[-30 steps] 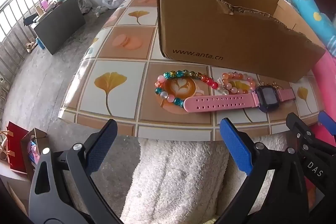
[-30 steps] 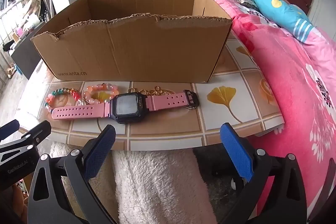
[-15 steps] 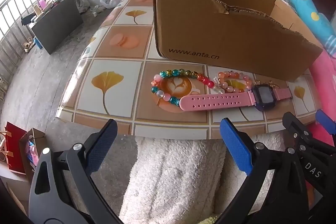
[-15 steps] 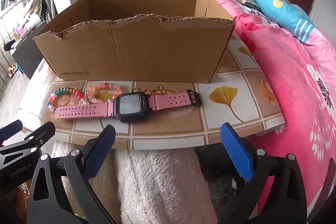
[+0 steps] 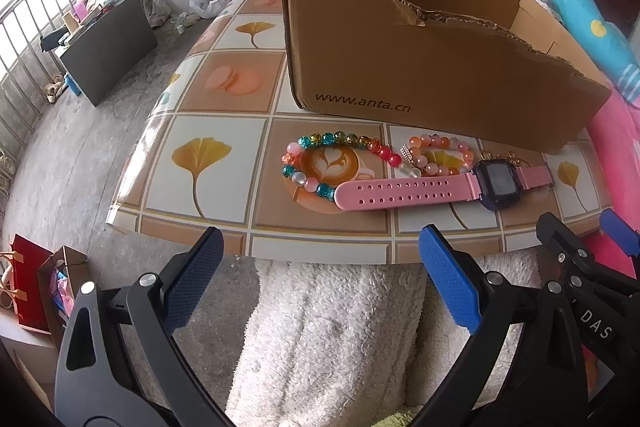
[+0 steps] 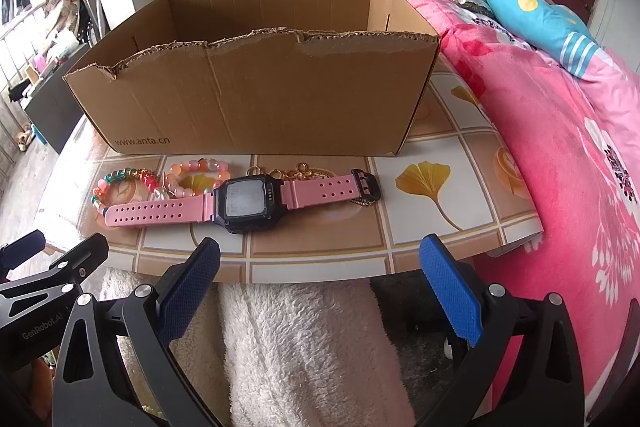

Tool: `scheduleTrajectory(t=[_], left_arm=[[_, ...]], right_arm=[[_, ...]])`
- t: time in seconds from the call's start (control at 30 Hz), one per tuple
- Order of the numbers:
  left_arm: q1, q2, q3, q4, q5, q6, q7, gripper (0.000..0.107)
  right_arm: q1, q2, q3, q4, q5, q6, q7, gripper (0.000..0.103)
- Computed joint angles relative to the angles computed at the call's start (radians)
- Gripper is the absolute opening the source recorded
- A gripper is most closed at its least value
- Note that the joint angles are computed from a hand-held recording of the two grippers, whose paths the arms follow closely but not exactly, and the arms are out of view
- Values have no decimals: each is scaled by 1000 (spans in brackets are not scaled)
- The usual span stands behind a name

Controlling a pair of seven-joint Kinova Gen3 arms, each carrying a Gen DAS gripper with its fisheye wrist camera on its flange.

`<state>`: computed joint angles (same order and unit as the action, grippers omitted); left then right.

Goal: Organize jewelry

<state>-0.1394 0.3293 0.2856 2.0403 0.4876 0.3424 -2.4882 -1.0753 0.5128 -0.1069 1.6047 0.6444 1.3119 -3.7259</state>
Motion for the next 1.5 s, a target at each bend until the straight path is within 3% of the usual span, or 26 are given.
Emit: scheduleTrajectory(t=[1.17,1.33,1.5], left_arm=[[6,1,-5,8,-2,-14,-6,94],[-17,23,19,13,-15,-56,-20,94],[-82,65,71,-11,-21,-57,-47,94]], right_arm=[[-10,1,-1,3,10,18,-7,97],[-26,-59,-17,115,113,-86,-40,97],[-14,-89,-48,187,265,-165,82,97]])
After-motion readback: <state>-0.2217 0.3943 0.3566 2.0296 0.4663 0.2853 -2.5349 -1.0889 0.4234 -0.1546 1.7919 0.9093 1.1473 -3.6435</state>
